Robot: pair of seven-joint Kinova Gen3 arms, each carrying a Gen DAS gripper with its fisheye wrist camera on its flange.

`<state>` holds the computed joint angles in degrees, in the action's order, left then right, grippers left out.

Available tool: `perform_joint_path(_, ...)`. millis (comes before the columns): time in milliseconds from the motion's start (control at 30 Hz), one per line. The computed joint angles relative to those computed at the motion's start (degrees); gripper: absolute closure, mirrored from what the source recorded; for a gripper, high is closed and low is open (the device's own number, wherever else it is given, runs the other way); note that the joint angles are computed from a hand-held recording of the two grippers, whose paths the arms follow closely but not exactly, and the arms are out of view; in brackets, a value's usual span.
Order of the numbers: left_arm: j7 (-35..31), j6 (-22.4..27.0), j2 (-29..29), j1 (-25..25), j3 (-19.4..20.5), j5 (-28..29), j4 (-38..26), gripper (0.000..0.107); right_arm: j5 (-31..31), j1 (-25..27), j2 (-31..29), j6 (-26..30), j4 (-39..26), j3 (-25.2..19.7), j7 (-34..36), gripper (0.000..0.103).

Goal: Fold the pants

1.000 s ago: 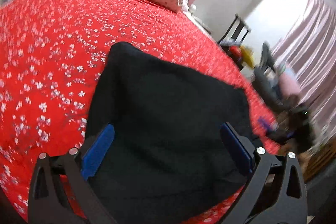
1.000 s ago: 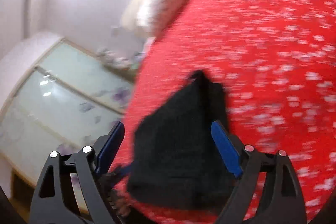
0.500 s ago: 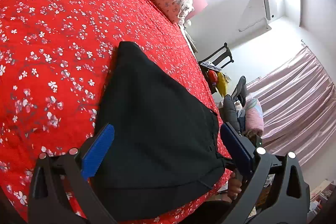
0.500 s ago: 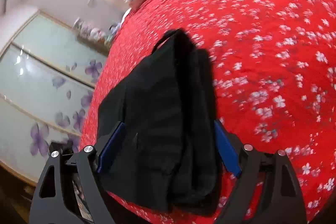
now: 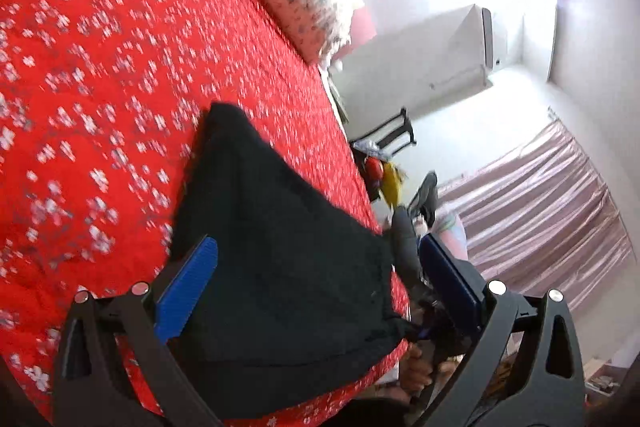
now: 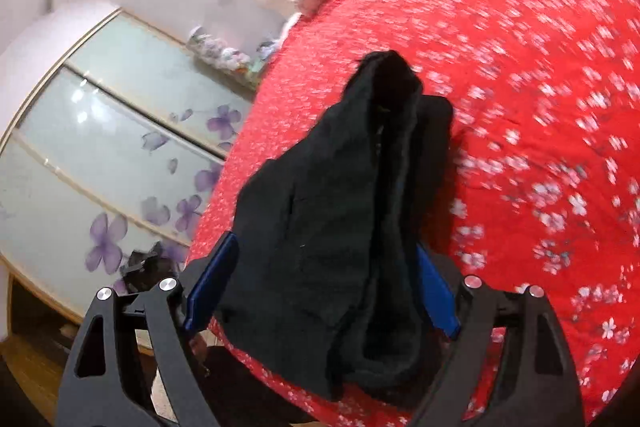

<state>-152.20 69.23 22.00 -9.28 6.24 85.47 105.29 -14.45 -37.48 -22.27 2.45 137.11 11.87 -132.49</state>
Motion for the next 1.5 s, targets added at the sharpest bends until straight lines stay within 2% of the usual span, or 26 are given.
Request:
perform_joint_path(67, -0.17, -0.75, -0.5, -0.05, -0.27, 0.46, 0.42, 0.007, 1.05, 4.67, 1.65, 4.59, -1.68, -2.94, -2.8, 0.026)
perform_joint_path(133, 0.29, -1.13, -0.72, 0.01, -0.44, 0.22, 0.45, 0.007, -0.48, 9.98, 2.91, 8.12, -3.54, -7.08, -3.18, 0.028)
perform_joint_path(267, 1.79, -2.17, -1.25, 0.13, -0.72, -0.76, 0.3, 0.007, -7.51, 14.65, 4.64, 8.37, -3.87, -10.33, 2.98, 0.031)
perform_joint_path(300, 1.96, -2.32, -1.26, 0.13, -0.71, -0.85, 0.24, 0.007, -9.07, 14.37, 4.89, 7.78, -3.85, -10.08, 4.97, 0.036)
perform_joint_path(367, 2.32, -2.6, -1.26, 0.05, -0.76, -1.12, 0.16, 0.007, -11.27, 12.23, 4.27, 4.95, -3.06, -9.48, 8.03, 0.039)
perform_joint_path(433, 2.79, -2.91, -1.38, 0.01, -0.77, -1.33, 0.16, 0.007, -9.75, 7.97, 2.41, 0.37, -1.24, -7.48, 8.31, 0.039)
perform_joint_path(500, 3.35, -2.86, -1.17, -0.08, -0.71, -1.54, 0.05, 0.007, -5.59, 5.04, 1.38, -1.72, -0.46, -5.44, 5.13, 0.041)
perform_joint_path(567, 3.54, -3.06, -1.14, -0.07, -0.65, -1.68, 0.07, 0.007, -3.37, 5.85, 2.44, -0.08, -0.9, -5.28, 1.28, 0.041)
perform_joint_path(633, 3.55, -3.36, -1.39, -0.03, -0.64, -1.93, 0.12, 0.007, -4.79, 6.34, 3.79, 2.07, -1.5, -4.52, -0.07, 0.044)
perform_joint_path(667, 3.51, -3.54, -1.65, -0.04, -0.7, -2.11, 0.19, 0.007, -6.15, 7.69, 4.47, 1.74, -1.64, -5.74, -0.23, 0.052)
perform_joint_path(767, 3.34, -4.16, -1.97, 0.03, -0.79, -2.21, 0.35, 0.007, -5.41, 14.42, 4.83, -1.72, -0.59, -13.32, -2.34, 0.065)
perform_joint_path(933, 5.22, -4.19, -1.63, -0.07, -0.84, -2.98, -0.26, 0.007, 3.43, 25.24, 2.49, -1.96, -3.22, -26.59, -0.65, 0.067)
perform_joint_path(1067, 7.6, -4.92, -1.18, 0.61, -0.52, -5.92, -2.18, 0.007, 9.55, 34.56, 2.2, 0.53, -5.81, -36.15, -4.02, 0.067)
perform_joint_path(1133, 9.04, -5.46, -0.79, 1.12, -0.09, -7.8, -3.76, 0.007, 8.45, 35.1, 2.58, 0.45, -5.69, -36.4, -4.3, 0.067)
perform_joint_path(1233, 11.84, -6.14, 0.2, 1.95, 0.76, -11.32, -7.07, 0.007, 5.08, 32.46, 3.03, 0.12, -4.91, -33.33, -1.77, 0.067)
perform_joint_path(1367, 15.92, -6.99, 1.5, 2.82, 1.94, -15.71, -10.79, 0.007, 4.1, 32.92, 3.27, 0.3, -4.75, -33.83, -1.61, 0.067)
perform_joint_path(1400, 17.27, -7.14, 1.82, 3.19, 2.18, -17.3, -11.98, 0.007, 2.87, 33.44, 3.23, 0.09, -4.5, -34.46, -0.84, 0.067)
perform_joint_path(1500, 22.34, -6.08, 3.67, 4.85, 2.88, -23.67, -17.5, 0.007, -3.77, 32.11, 3.68, -0.05, -4.03, -32.57, 4.97, 0.067)
